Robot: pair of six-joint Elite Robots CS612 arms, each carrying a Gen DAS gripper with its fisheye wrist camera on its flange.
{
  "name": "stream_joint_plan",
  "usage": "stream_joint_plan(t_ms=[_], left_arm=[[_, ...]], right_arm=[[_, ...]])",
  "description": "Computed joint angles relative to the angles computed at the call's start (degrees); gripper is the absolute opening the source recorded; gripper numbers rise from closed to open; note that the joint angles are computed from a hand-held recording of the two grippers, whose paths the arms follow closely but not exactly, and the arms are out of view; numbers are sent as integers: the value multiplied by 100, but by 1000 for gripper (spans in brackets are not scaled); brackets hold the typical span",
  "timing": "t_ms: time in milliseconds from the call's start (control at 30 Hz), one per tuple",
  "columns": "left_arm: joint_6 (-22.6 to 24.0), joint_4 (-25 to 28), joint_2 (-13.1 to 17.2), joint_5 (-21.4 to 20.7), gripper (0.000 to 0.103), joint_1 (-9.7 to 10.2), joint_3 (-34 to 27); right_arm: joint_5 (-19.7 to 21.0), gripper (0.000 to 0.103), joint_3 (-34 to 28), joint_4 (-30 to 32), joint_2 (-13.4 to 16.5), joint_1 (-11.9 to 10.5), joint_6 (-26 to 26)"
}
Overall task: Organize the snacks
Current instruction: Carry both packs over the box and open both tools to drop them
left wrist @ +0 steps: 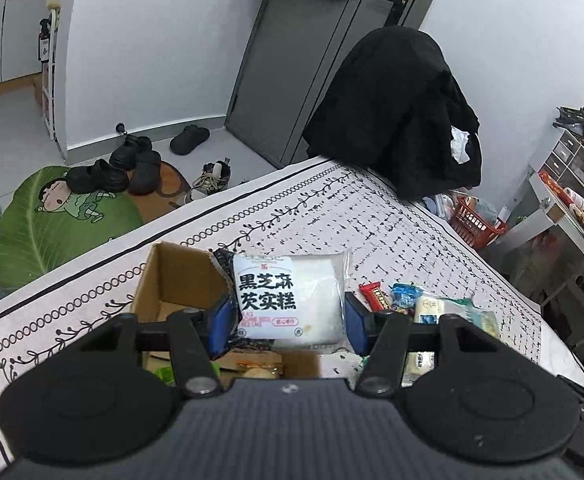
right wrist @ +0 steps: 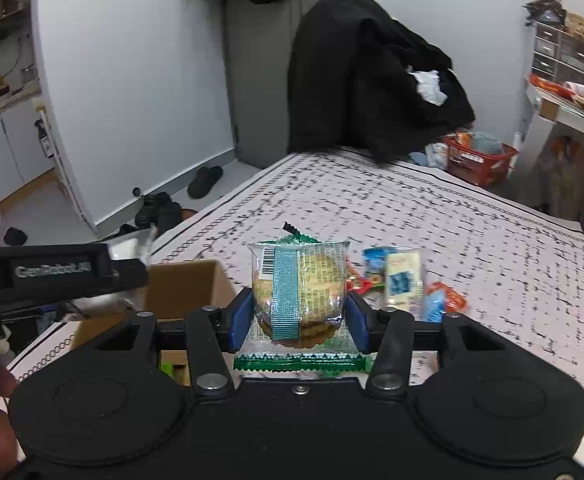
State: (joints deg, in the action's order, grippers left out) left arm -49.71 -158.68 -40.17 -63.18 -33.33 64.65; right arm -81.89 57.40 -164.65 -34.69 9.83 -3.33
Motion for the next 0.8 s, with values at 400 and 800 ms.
stream_joint_plan(t_ms=[400, 800], left_arm=[[-415, 19, -108, -149, 56, 177, 230], [-637, -22, -145, -408, 56, 320, 411]], right_arm=[[80, 48, -322, 336, 143, 187, 27], [66, 48, -629, 612, 327, 308, 154]])
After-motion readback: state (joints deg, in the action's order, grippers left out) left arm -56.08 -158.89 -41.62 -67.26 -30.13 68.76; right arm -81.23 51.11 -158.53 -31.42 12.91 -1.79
